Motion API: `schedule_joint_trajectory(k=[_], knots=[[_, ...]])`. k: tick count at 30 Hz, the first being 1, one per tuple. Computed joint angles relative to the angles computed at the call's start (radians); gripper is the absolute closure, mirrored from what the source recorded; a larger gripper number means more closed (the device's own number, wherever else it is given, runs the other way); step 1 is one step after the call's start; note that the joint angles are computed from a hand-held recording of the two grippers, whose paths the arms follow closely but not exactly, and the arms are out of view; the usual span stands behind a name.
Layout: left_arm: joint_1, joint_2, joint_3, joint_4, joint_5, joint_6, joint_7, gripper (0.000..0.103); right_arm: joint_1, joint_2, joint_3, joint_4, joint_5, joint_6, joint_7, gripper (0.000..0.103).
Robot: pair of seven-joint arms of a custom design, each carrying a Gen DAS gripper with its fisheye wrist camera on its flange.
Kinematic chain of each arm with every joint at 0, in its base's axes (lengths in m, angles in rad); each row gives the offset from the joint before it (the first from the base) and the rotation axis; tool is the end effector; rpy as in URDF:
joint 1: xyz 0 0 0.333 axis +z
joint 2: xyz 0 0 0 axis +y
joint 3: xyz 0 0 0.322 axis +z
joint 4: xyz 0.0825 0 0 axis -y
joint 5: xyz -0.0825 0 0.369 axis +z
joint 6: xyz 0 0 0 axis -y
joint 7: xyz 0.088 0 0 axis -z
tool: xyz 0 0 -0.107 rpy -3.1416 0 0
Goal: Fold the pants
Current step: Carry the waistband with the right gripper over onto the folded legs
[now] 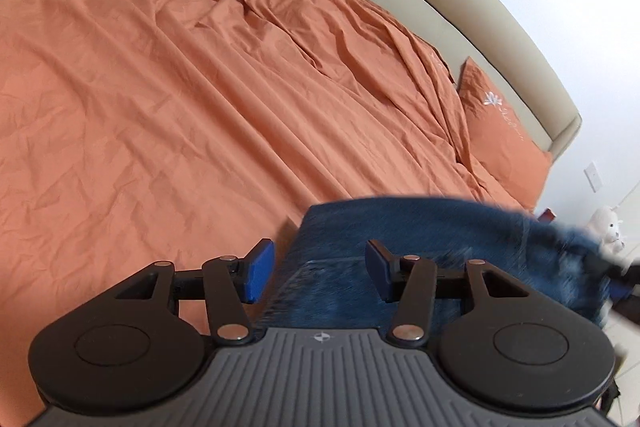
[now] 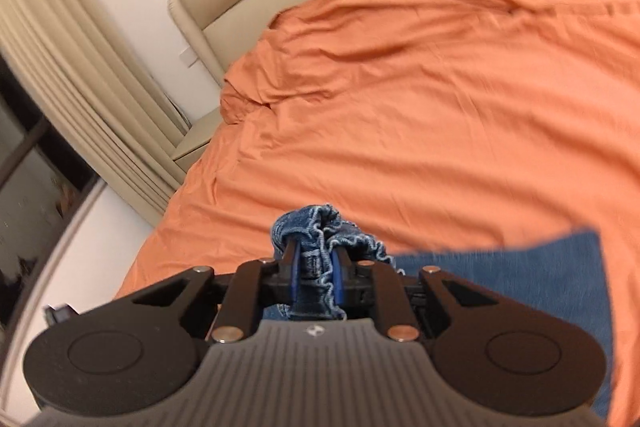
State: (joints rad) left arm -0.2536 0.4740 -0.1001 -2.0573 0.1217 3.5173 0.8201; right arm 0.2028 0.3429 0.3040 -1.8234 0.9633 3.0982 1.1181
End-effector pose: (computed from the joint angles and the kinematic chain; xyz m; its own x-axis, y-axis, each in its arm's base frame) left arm 0.5947 -0.2274 0.3425 0.0199 -0.8337 0.5519 -0.6486 -0.4309 -0.6274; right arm 0.6152 0.2370 0.4491 0.1658 -0.8472 -0.5048 -0.7130 0.2506 -0.6548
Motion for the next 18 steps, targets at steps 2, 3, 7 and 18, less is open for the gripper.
schedule_joint_trajectory(k=[2, 3, 7, 18], knots=[[0.031, 0.008, -0.028, 0.007, 0.033, 0.001, -0.009, 0.045, 0.096, -0.033, -0.127, -0.012, -0.161, -0.018, 0.148, 0.092], [0.048, 0.011, -0.045, 0.011, 0.055, 0.002, -0.014, 0.045, 0.133, -0.048, -0.179, -0.026, -0.236, -0.018, 0.219, 0.092], [0.098, 0.019, -0.104, 0.023, 0.155, -0.001, -0.024, 0.045, 0.225, -0.091, -0.343, -0.093, -0.463, -0.016, 0.470, 0.092], [-0.065, 0.051, -0.006, 0.100, 0.183, -0.135, 0.122, 0.044, 0.107, 0.021, -0.363, -0.196, -0.578, 0.035, 0.647, 0.094]])
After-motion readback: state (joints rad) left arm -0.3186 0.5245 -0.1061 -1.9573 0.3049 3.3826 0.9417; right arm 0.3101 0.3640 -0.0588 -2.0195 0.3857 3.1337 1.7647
